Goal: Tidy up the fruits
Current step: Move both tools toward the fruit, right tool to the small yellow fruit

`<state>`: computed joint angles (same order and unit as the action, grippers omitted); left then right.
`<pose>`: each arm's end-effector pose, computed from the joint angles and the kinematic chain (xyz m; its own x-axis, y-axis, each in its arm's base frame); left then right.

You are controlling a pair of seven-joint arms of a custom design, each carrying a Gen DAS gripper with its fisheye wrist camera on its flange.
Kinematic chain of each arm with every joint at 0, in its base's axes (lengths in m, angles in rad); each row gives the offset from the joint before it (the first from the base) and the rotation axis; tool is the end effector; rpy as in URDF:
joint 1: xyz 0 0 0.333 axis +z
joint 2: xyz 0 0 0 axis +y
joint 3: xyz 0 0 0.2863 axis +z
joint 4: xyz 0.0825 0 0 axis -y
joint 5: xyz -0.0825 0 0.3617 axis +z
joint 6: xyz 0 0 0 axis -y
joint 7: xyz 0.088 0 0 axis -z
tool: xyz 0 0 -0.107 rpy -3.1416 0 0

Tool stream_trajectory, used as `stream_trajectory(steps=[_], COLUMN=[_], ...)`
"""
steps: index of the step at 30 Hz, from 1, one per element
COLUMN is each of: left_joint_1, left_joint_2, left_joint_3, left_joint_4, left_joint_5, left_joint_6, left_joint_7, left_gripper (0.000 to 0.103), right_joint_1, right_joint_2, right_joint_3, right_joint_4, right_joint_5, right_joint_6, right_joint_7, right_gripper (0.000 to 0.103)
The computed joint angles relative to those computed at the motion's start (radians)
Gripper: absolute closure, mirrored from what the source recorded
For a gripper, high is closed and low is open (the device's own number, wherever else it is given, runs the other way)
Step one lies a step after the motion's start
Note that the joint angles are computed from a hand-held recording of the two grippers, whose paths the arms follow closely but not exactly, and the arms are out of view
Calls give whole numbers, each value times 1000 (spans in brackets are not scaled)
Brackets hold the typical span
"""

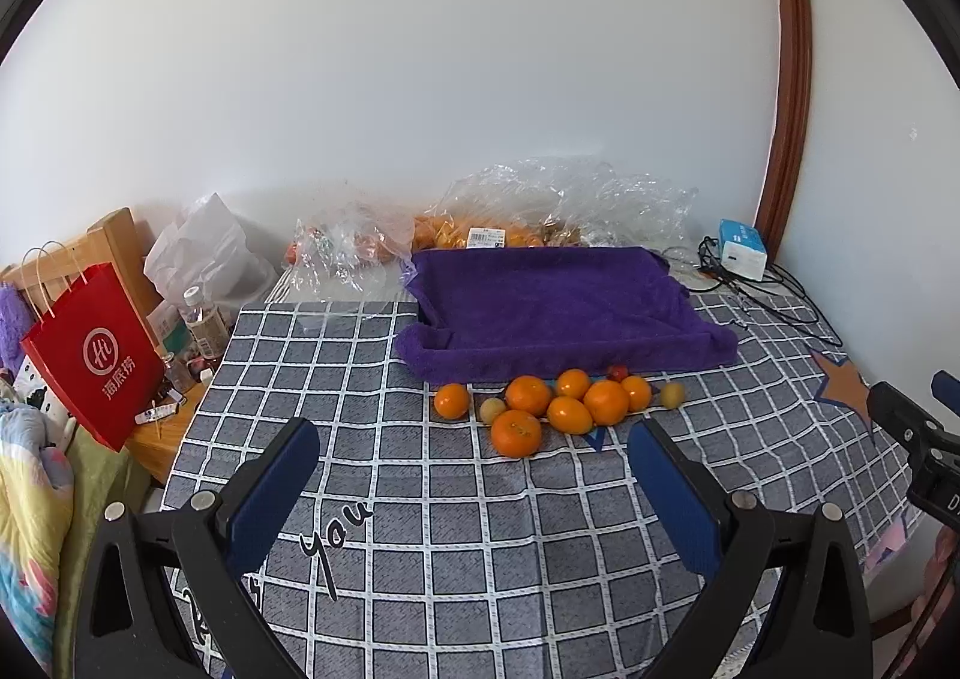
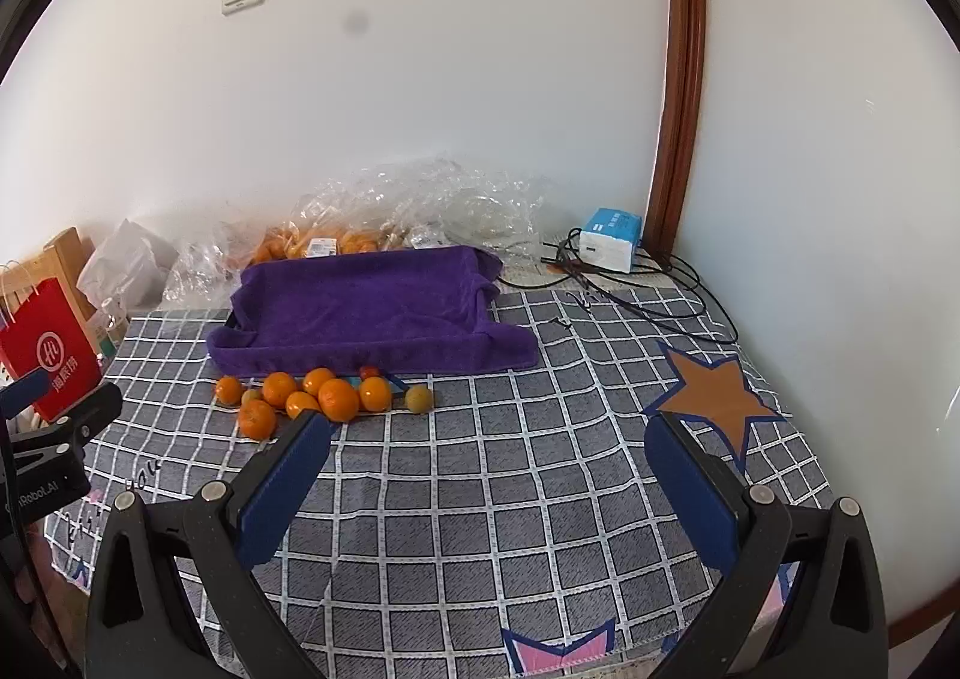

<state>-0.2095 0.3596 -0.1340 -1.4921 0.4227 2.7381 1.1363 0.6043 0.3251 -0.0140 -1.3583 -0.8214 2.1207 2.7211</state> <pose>0.6453 -0.2307 0.5507 -0.1797 -0.9836 -0.0172 -0.5914 0.1220 -0.7971 0.5700 0.3439 0.5741 -0.2952 -0.9533 0.0643 -0.6206 0.1402 -0.7715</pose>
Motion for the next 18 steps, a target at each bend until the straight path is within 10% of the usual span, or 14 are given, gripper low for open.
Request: stream_trajectory(steps=[18], left_joint_1=[9], left_joint_2=[302], left_joint_3=[-11], left_joint_4=[336], left_joint_5=[-110], left_joint_6=[-154], left_joint_7=[174], left_gripper=[10], right_joint_1=[-74], right_joint_2=[252], right_joint_3=[-73], right_joint_4=[147], right_joint_5=[234], right_joint_6=[168], right_joint_7=[-186], right_gripper=[8])
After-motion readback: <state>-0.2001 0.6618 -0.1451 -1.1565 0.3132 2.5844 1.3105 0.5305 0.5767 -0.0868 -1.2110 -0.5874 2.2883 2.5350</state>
